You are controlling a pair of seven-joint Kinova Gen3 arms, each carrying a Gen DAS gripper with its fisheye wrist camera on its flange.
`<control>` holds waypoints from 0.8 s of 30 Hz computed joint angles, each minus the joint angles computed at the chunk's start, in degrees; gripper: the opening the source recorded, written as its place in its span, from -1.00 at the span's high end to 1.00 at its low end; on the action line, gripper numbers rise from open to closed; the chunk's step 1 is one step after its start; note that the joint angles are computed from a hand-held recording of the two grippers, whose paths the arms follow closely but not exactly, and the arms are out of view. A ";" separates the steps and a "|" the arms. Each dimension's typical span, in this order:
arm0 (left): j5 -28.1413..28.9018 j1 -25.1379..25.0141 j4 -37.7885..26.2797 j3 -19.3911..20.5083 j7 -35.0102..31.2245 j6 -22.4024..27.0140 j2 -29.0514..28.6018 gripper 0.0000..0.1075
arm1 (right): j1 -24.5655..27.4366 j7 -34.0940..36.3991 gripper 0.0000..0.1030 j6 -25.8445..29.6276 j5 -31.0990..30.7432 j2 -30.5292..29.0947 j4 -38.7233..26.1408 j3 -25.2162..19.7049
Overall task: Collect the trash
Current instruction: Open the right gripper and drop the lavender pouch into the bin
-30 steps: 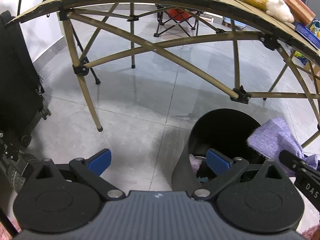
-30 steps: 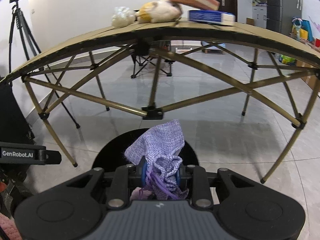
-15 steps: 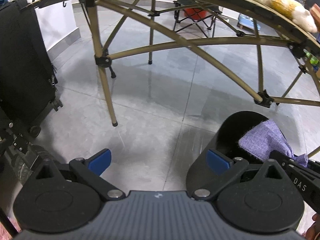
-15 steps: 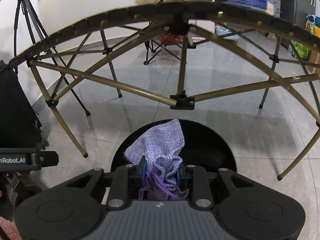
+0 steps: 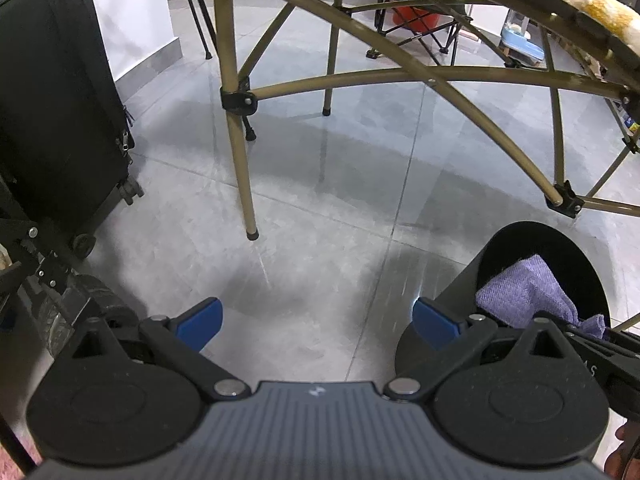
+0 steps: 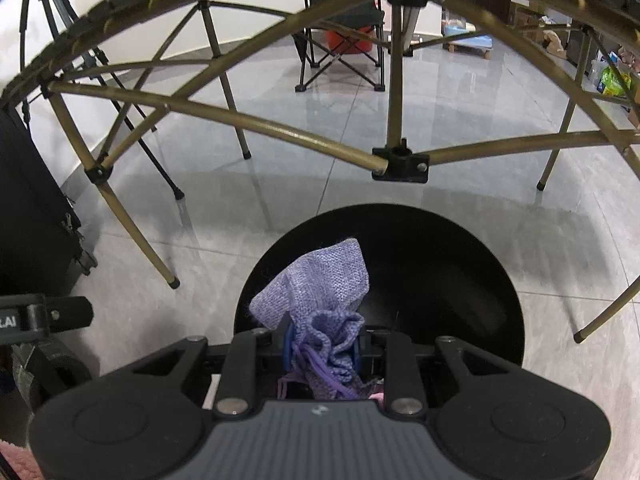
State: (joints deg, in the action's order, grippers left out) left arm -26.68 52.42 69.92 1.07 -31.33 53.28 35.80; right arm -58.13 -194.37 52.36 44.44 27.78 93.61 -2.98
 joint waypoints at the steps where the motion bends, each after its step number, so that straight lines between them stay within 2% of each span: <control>1: 0.10 -0.13 0.02 0.05 -0.06 0.02 0.03 -0.92 | 0.33 0.37 0.51 -0.07 -0.43 0.23 -0.21 -0.16; 14: 0.59 -0.35 -0.25 0.11 -0.53 0.00 0.23 -0.92 | 1.23 2.75 0.48 -0.33 -4.20 1.37 -1.28 0.61; 18: 0.62 -0.36 -0.26 0.10 -0.54 0.00 0.24 -0.92 | 1.21 2.17 0.26 0.23 -4.61 1.27 -1.24 0.85; 20: 0.60 -0.34 -0.23 0.07 -0.52 0.01 0.21 -0.92 | 1.67 1.50 -0.02 -0.90 -4.92 0.74 -0.46 0.77; 22: 0.59 -0.39 -0.11 0.09 -0.58 -0.14 0.17 -0.92 | 1.59 0.79 -0.45 -1.01 -4.84 0.57 -0.15 0.91; 24: 0.56 -0.37 -0.07 0.07 -0.56 -0.23 0.13 -0.92 | 1.52 1.11 -0.63 -0.08 -4.82 0.76 -0.55 0.82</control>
State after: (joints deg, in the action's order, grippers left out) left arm -26.11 52.05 69.84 1.14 -31.89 53.05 35.93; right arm -56.61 -193.26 52.27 39.62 28.54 93.07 -2.15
